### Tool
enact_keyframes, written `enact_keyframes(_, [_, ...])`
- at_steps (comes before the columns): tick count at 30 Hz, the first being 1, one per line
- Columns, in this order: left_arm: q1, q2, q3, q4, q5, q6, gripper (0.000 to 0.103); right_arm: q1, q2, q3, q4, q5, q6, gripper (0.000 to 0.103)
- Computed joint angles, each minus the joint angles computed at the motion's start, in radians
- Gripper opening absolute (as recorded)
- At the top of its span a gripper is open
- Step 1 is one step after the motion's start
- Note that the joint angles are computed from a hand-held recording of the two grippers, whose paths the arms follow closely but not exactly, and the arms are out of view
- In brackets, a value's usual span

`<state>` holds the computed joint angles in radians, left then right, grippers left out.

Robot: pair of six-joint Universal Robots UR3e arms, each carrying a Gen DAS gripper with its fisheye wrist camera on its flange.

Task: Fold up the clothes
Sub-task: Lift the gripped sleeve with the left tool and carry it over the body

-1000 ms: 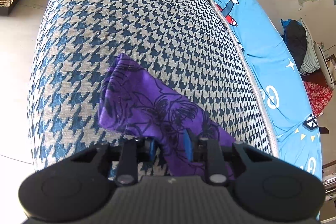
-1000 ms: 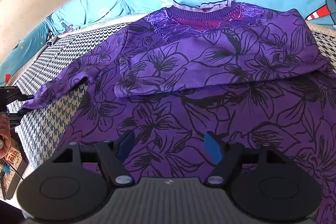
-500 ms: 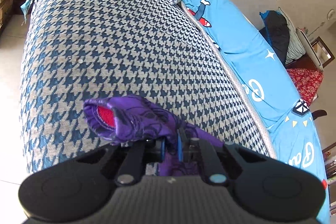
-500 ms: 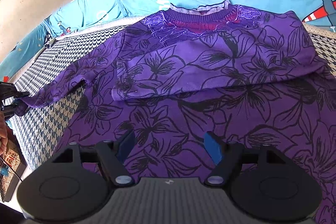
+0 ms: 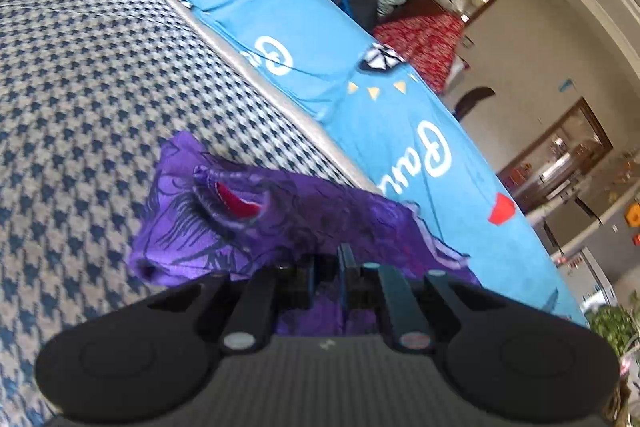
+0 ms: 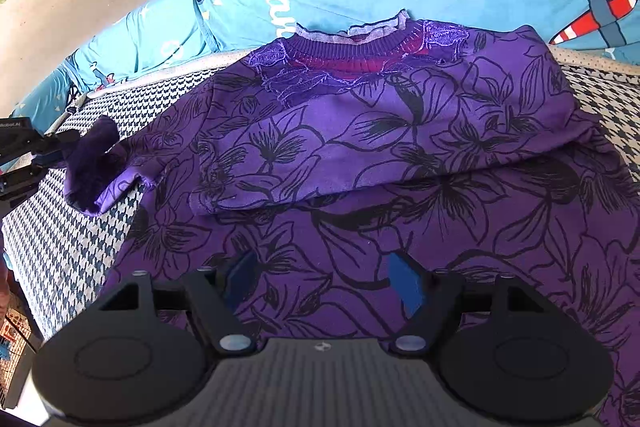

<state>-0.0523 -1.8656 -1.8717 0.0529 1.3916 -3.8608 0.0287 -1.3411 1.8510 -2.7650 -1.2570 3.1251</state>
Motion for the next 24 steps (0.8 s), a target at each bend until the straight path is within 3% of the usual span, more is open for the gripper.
enact_keyframes(4, [-0.109,-0.115,0.197,-0.133,-0.072,0.103,0.012,-0.004,0.000,-0.002,-0.004,-0.008,0.007,0.072])
enact_keyframes(6, [-0.166,-0.135,0.238,-0.170,-0.046,0.148,0.023,-0.009,0.001,-0.004,-0.006,-0.009,0.014,0.072])
enact_keyframes(8, [-0.185,-0.132,0.246,-0.188,-0.038,0.183,0.048,-0.024,-0.004,0.006,-0.023,0.012,0.026,0.072])
enact_keyframes(12, [-0.187,-0.092,0.196,-0.136,0.001,0.186,0.059,-0.052,-0.011,0.026,-0.071,0.068,0.049,0.072])
enact_keyframes(14, [-0.164,-0.077,0.175,-0.107,-0.002,0.177,0.081,-0.055,-0.003,0.025,-0.085,0.095,0.060,0.072])
enact_keyframes(24, [-0.093,0.010,0.073,-0.064,0.051,0.046,0.084,-0.019,0.067,0.019,-0.235,0.197,0.069,0.072])
